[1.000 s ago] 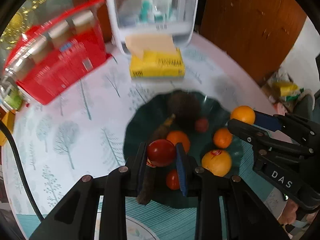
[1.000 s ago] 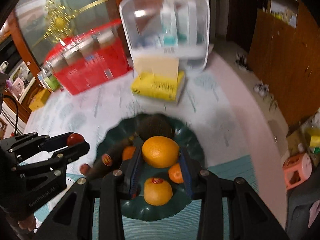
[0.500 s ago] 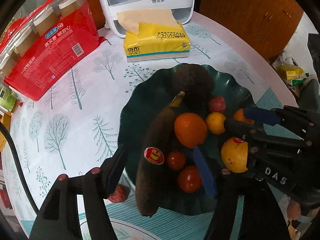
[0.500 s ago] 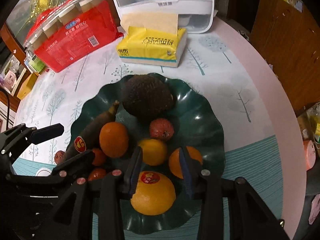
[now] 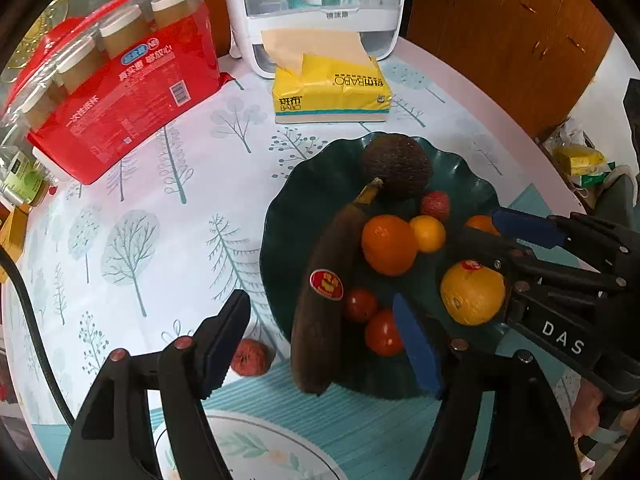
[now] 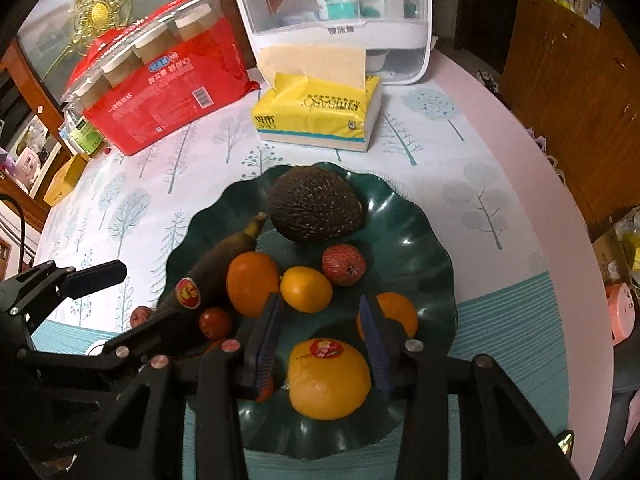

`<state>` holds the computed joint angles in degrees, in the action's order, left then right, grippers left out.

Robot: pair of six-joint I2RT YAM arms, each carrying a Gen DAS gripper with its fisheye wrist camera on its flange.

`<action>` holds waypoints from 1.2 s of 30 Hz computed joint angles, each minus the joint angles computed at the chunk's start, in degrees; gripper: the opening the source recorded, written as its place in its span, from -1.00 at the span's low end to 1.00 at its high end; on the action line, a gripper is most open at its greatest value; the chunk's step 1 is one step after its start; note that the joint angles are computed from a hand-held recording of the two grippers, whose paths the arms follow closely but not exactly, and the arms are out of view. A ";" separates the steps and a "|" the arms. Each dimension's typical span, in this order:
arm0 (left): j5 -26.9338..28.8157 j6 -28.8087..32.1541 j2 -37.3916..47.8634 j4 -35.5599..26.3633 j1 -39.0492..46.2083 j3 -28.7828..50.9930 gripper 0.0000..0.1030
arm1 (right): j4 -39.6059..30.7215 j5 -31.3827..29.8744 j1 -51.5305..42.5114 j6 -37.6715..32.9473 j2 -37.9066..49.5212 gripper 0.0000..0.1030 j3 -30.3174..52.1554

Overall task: Organize fruits
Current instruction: 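Open both grippers and withdraw them toward the remaining brown lychee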

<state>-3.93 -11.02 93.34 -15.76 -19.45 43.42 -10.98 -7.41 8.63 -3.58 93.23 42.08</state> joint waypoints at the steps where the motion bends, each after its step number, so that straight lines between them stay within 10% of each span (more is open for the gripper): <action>1: 0.05 0.09 -0.80 -0.21 0.13 -0.44 0.41 | -0.13 0.36 0.30 0.01 -1.07 -0.21 -0.50; 21: 0.74 3.28 -29.18 -14.44 10.65 -4.98 0.47 | -10.67 2.69 9.55 4.77 -24.74 -0.21 -3.66; 36: 3.97 10.19 -23.03 -1.53 18.27 -16.03 0.47 | 2.37 10.22 22.43 16.95 -22.86 -0.21 -15.15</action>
